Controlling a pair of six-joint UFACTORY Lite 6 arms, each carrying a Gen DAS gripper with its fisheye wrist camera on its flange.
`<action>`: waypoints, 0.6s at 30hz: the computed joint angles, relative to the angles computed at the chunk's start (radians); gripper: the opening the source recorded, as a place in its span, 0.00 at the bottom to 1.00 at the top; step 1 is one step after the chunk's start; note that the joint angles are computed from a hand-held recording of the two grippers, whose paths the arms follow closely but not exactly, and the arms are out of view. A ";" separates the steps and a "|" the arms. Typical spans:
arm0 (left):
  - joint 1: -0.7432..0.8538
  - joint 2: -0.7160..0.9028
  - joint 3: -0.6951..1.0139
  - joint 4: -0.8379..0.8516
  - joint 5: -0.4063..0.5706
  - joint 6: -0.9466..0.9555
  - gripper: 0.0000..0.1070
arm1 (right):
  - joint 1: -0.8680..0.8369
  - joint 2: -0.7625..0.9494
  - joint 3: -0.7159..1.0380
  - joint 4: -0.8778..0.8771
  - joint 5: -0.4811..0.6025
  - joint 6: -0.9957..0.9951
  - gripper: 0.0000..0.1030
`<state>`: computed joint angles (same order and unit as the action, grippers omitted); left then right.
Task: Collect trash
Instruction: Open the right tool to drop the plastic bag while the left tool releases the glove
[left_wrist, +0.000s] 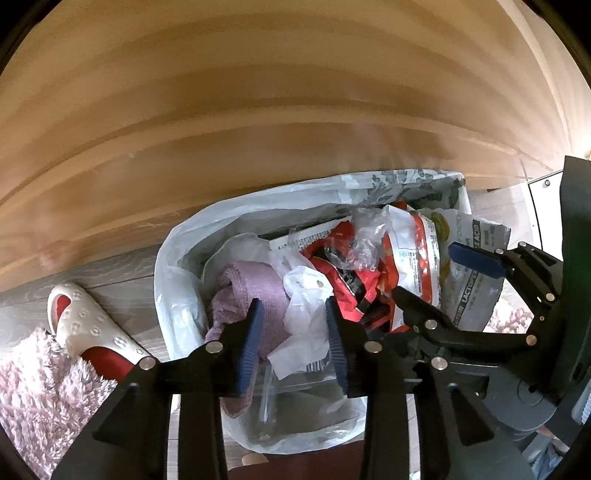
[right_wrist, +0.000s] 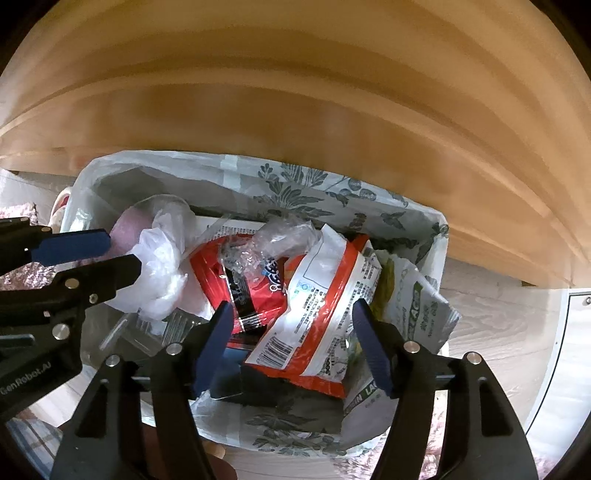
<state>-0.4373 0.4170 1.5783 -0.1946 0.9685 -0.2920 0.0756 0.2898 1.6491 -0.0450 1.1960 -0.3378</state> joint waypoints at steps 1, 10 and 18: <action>0.002 -0.001 0.000 0.000 0.002 -0.001 0.32 | 0.007 -0.008 -0.004 -0.005 -0.002 0.007 0.62; 0.000 -0.014 0.000 0.008 -0.002 -0.011 0.55 | 0.004 -0.043 -0.007 -0.020 -0.004 -0.007 0.73; -0.002 -0.033 0.001 0.018 -0.007 -0.030 0.68 | 0.002 -0.073 -0.012 -0.020 -0.012 -0.006 0.83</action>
<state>-0.4392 0.3844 1.5793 -0.1764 0.9615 -0.3223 0.0781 0.2163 1.6376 -0.0651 1.1844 -0.3436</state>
